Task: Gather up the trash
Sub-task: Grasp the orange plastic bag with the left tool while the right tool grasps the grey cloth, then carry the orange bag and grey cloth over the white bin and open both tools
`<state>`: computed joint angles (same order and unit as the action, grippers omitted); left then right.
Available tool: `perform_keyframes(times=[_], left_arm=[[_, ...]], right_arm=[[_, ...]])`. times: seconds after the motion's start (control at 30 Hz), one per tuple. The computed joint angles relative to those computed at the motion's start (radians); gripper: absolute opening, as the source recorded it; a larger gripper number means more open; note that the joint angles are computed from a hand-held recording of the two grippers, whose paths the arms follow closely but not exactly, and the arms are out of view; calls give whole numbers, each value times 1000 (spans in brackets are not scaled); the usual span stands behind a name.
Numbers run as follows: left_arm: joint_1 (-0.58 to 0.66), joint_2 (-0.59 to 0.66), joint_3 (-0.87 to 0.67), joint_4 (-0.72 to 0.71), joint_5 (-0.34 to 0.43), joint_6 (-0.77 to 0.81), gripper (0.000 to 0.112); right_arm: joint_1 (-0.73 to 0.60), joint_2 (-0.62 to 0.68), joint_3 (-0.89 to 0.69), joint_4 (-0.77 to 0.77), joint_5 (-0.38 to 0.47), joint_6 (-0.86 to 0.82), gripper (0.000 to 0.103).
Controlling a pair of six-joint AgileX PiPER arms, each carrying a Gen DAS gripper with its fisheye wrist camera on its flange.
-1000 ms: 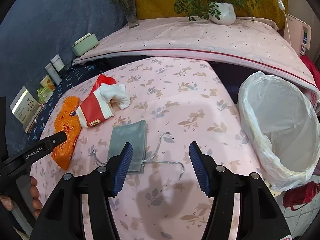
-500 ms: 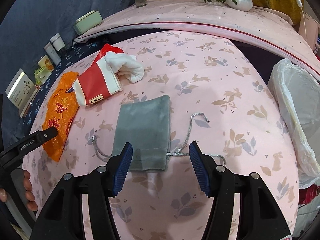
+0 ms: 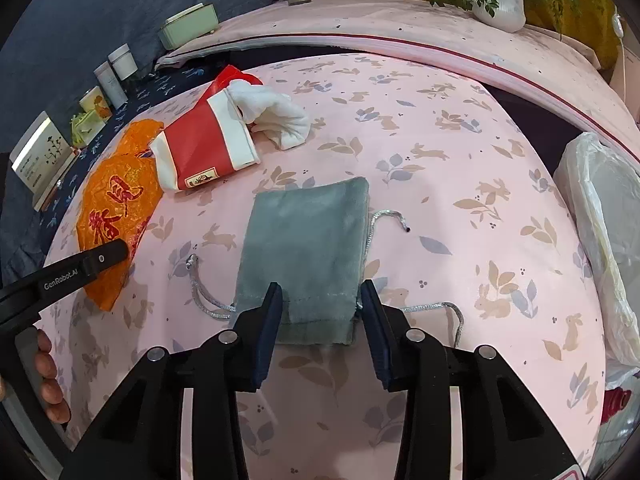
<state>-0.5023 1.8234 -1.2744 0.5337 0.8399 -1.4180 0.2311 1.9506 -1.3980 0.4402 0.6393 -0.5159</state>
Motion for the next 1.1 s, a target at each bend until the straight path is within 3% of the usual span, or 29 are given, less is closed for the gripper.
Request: perform_keyframes(times=[0.17, 0.33, 0.77, 1.1], left_arm=[[-37, 19, -38, -15, 31, 12, 27], [-89, 15, -61, 0, 77, -27, 24], [-236, 59, -313, 51, 242, -3, 24], [-310, 273, -726, 29, 373, 169, 24]], right_arm=[[-9, -17, 16, 34, 20, -51, 15], [-29, -65, 51, 72, 21, -94, 11], [-192, -192, 51, 247, 90, -248, 10], [-342, -216, 14, 330, 144, -322, 10]])
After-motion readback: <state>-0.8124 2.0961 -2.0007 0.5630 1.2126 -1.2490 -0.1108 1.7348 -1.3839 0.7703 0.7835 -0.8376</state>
